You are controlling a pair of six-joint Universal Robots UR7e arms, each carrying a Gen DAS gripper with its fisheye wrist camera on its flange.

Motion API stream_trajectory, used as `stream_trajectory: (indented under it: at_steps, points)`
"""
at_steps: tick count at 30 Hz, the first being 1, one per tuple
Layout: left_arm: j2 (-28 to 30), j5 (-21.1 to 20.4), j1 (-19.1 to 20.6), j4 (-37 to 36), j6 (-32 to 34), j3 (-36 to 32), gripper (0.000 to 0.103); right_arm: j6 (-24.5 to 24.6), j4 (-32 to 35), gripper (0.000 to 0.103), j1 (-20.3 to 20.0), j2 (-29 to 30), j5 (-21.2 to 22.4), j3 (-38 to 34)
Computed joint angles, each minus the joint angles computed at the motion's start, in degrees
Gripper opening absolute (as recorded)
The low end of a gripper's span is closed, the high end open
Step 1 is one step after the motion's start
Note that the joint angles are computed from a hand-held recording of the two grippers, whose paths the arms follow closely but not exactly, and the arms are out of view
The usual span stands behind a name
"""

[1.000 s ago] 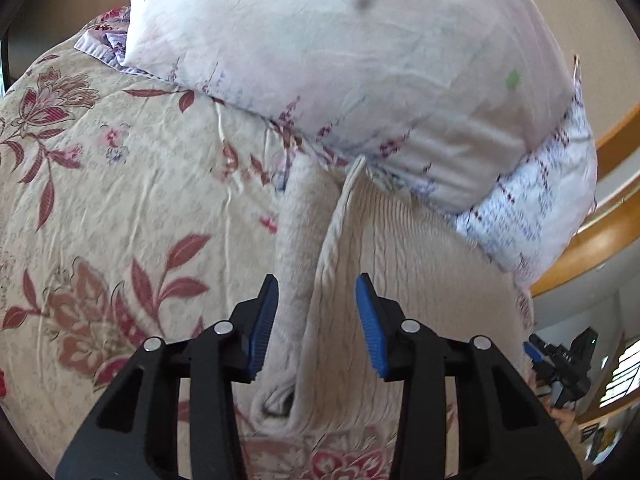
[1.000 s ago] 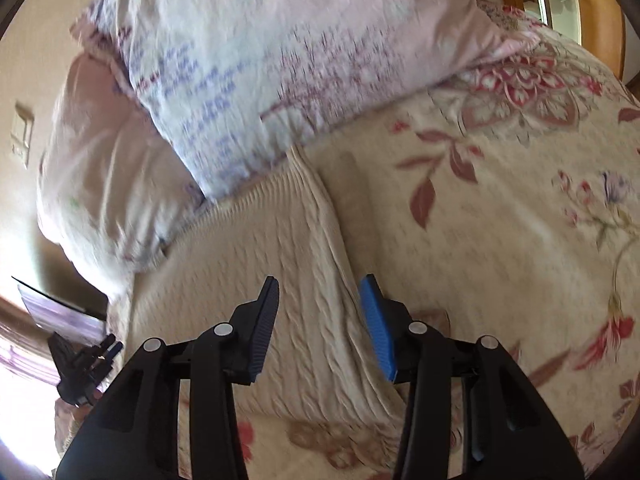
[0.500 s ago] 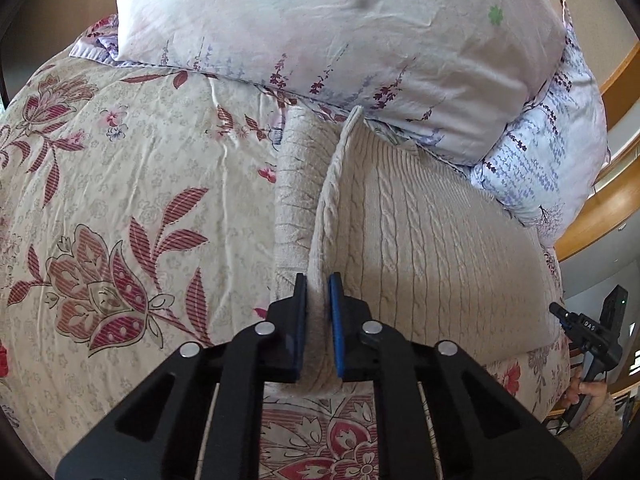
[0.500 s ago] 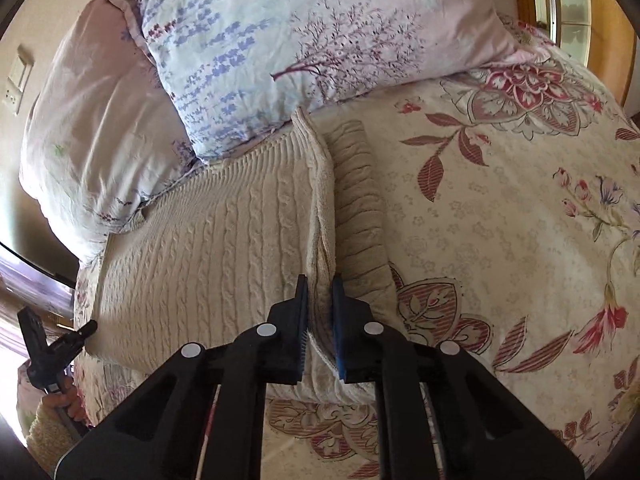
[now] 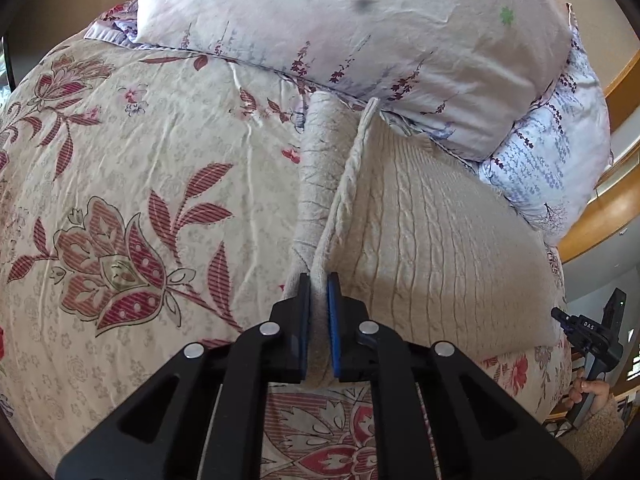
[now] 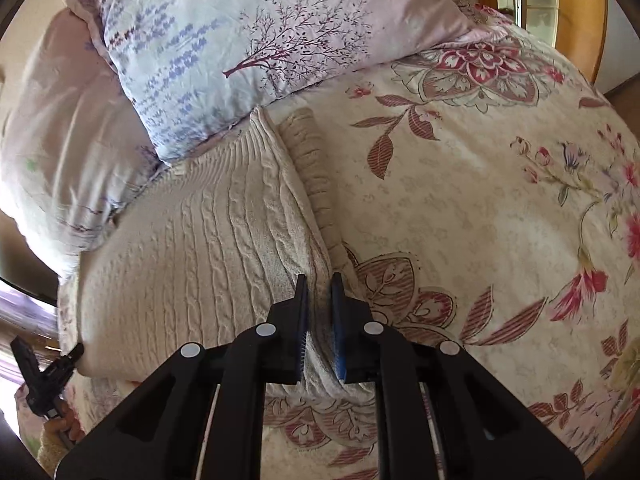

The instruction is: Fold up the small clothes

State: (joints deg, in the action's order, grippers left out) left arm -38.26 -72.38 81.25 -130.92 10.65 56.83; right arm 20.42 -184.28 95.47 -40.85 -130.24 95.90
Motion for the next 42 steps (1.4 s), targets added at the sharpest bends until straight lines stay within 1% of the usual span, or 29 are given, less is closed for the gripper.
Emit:
stream_trajectory:
  at_steps: [1, 2, 3, 4, 5, 6, 7, 8, 10, 11, 14, 17, 19, 20, 21, 23, 25, 26, 27, 29, 30, 31, 33, 35, 37, 39, 40, 42]
  points:
    - [0.05, 0.42, -0.20, -0.05, 0.13, -0.01, 0.014, -0.39, 1.11, 0.013, 0.40, 0.37, -1.14, -0.95]
    - [-0.04, 0.52, -0.28, -0.11, 0.24, 0.06, 0.015, -0.80, 1.79, 0.017, 0.71, 0.69, -1.79, -1.70]
    - [-0.34, 0.37, -0.37, -0.49, 0.49, 0.38, 0.015, -1.28, 2.40, 0.019, 1.15, 1.02, -2.87, -2.41]
    - [-0.70, 0.35, -0.50, -1.28, 0.69, 0.93, 0.019, -2.04, 2.33, 0.024, 1.71, 1.48, -4.03, -3.17]
    - [-1.18, 0.02, -0.60, -2.25, 0.87, 1.62, 0.022, -2.69, 1.81, 0.034, 2.13, 1.78, -4.94, -3.43]
    - [-1.81, -0.57, -0.71, -3.66, 1.03, 2.55, 0.029, -4.20, 0.53, 0.040, 2.70, 2.15, -6.10, -3.80]
    - [-2.69, -1.37, -0.95, -5.99, 1.49, 4.01, 0.034, -6.09, -1.27, 0.048, 3.37, 2.84, -7.17, -4.41]
    - [-3.16, -1.89, -1.16, -7.25, 2.03, 4.83, 0.035, -8.91, -3.90, 0.052, 4.19, 3.74, -7.83, -5.14]
    - [-4.06, -3.06, -1.88, -9.83, 4.36, 6.80, 0.042, -12.98, -6.15, 0.053, 4.87, 4.58, -5.65, -5.83]
    - [-4.18, -3.41, -2.22, -10.01, 5.44, 7.32, 0.043, -14.38, -4.32, 0.053, 5.00, 5.18, -4.06, -6.91]
    - [-3.66, -2.23, -3.39, -8.62, 8.68, 8.04, 0.044, -16.05, 1.60, 0.053, 5.07, 7.02, -2.95, -9.91]
    - [-2.50, 0.54, -3.80, -6.53, 9.34, 7.60, 0.044, -14.92, 5.68, 0.053, 4.75, 8.09, -2.40, -11.50]
    - [-1.70, 1.74, -3.46, -4.89, 8.06, 6.60, 0.044, -13.11, 8.51, 0.054, 4.42, 8.47, -3.13, -12.10]
    - [-1.29, 1.72, -3.11, -4.07, 7.34, 5.93, 0.044, -12.10, 9.76, 0.055, 4.12, 8.41, -3.38, -11.88]
    - [-1.16, 1.11, -2.75, -3.79, 6.86, 5.65, 0.043, -12.31, 9.03, 0.055, 4.07, 8.45, -3.46, -11.21]
    - [-1.11, -0.09, -2.33, -4.23, 6.95, 5.62, 0.043, -14.72, 7.26, 0.059, 4.23, 8.99, -4.01, -11.04]
    - [-0.91, -0.70, -2.27, -2.95, 6.54, 4.68, 0.045, -15.83, 8.32, 0.062, 4.53, 9.88, -5.08, -12.27]
    - [-0.95, -1.88, -2.11, -2.26, 5.86, 4.20, 0.045, -15.31, 9.72, 0.063, 4.86, 10.27, -6.17, -13.22]
    - [-1.34, -4.52, -1.62, -1.97, 4.68, 3.76, 0.047, -14.76, 10.16, 0.064, 5.12, 10.46, -6.37, -13.84]
    - [-1.42, -6.47, -1.03, -3.27, 2.98, 2.83, 0.058, -15.95, 7.61, 0.064, 5.22, 10.60, -4.31, -14.13]
    - [-1.18, -7.05, -0.74, -3.55, 1.97, 1.89, 0.065, -16.55, 6.68, 0.064, 5.42, 10.82, -3.59, -14.49]
    - [-0.34, -7.37, -0.35, -2.65, 0.59, -0.31, 0.066, -17.16, 6.51, 0.064, 5.66, 11.30, -3.21, -15.39]
    - [1.77, -6.76, 0.18, 1.24, -1.53, -5.03, 0.066, -17.92, 8.41, 0.064, 5.96, 12.65, -2.28, -18.18]
    - [4.82, -7.19, 0.94, 6.94, -3.85, -11.34, 0.065, -18.48, 9.80, 0.064, 6.07, 13.82, -1.46, -20.27]
    - [6.67, -7.36, 1.27, 9.55, -4.65, -14.83, 0.064, -18.97, 11.53, 0.064, 6.36, 15.55, -1.54, -23.26]
    - [7.89, -7.76, 1.42, 10.96, -4.93, -16.82, 0.064, -20.33, 12.82, 0.064, 6.34, 17.12, -2.08, -25.88]
    - [8.70, -7.64, 1.42, 11.86, -5.27, -18.08, 0.064, -21.08, 13.97, 0.065, 6.60, 18.20, -3.12, -27.56]
    - [9.61, -7.78, 1.36, 12.79, -5.69, -19.42, 0.064, -21.73, 15.64, 0.068, 6.77, 19.32, -4.27, -29.29]
